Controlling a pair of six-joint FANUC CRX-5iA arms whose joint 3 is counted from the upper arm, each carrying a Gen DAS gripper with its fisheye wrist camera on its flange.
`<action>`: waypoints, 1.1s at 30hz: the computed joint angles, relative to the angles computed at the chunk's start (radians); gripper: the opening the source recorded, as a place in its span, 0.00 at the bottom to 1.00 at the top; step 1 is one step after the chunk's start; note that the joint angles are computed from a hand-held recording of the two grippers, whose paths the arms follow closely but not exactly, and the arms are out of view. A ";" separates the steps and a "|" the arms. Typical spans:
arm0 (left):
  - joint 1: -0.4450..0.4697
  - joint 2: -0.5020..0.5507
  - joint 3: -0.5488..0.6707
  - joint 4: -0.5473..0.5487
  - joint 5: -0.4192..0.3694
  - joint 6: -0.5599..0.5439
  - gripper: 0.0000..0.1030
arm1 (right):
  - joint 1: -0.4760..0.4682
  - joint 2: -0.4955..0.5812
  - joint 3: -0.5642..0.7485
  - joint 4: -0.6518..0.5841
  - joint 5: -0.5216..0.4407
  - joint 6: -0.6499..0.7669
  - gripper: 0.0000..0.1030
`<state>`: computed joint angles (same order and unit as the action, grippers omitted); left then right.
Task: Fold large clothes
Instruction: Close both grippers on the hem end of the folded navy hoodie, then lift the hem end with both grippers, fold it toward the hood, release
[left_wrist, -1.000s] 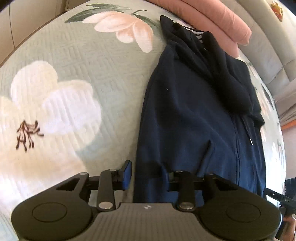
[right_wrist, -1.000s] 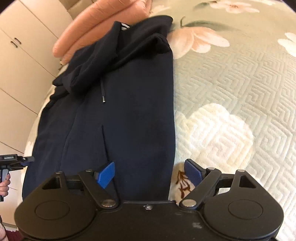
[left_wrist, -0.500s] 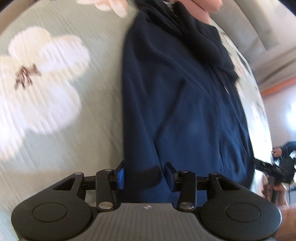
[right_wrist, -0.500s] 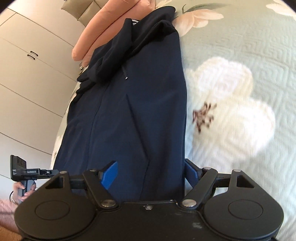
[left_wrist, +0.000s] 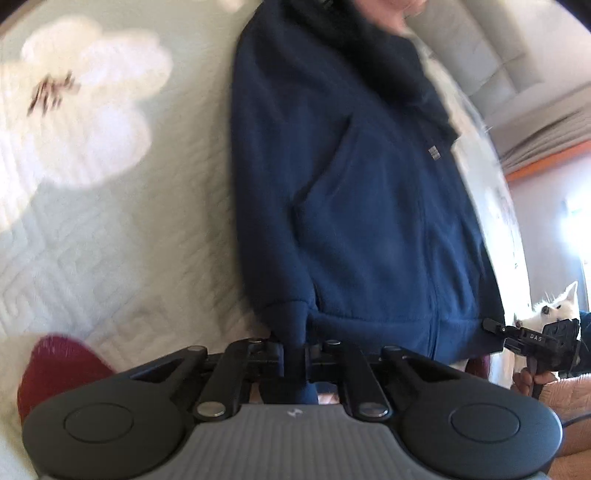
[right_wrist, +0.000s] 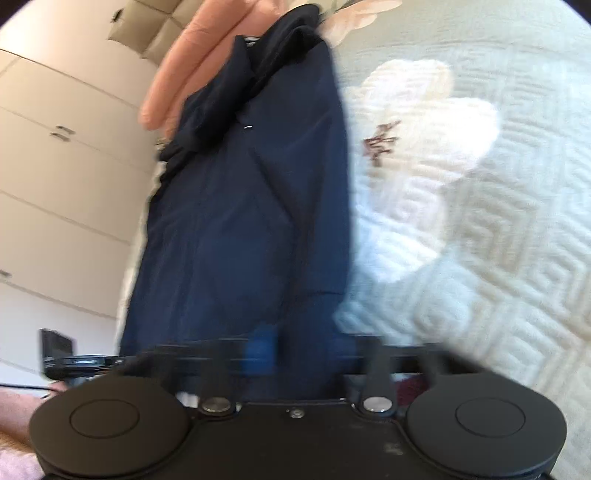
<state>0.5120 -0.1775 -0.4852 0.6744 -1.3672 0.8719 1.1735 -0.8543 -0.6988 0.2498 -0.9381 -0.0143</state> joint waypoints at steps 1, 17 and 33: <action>0.007 -0.017 -0.023 0.038 0.015 -0.040 0.10 | 0.025 -0.023 -0.015 0.051 -0.002 -0.051 0.13; -0.234 0.094 0.210 0.402 0.441 -0.062 0.10 | -0.471 0.296 0.312 -0.078 0.391 0.456 0.11; -0.388 0.555 0.820 0.180 0.664 0.289 0.09 | -0.775 0.863 0.881 -0.445 0.386 0.880 0.11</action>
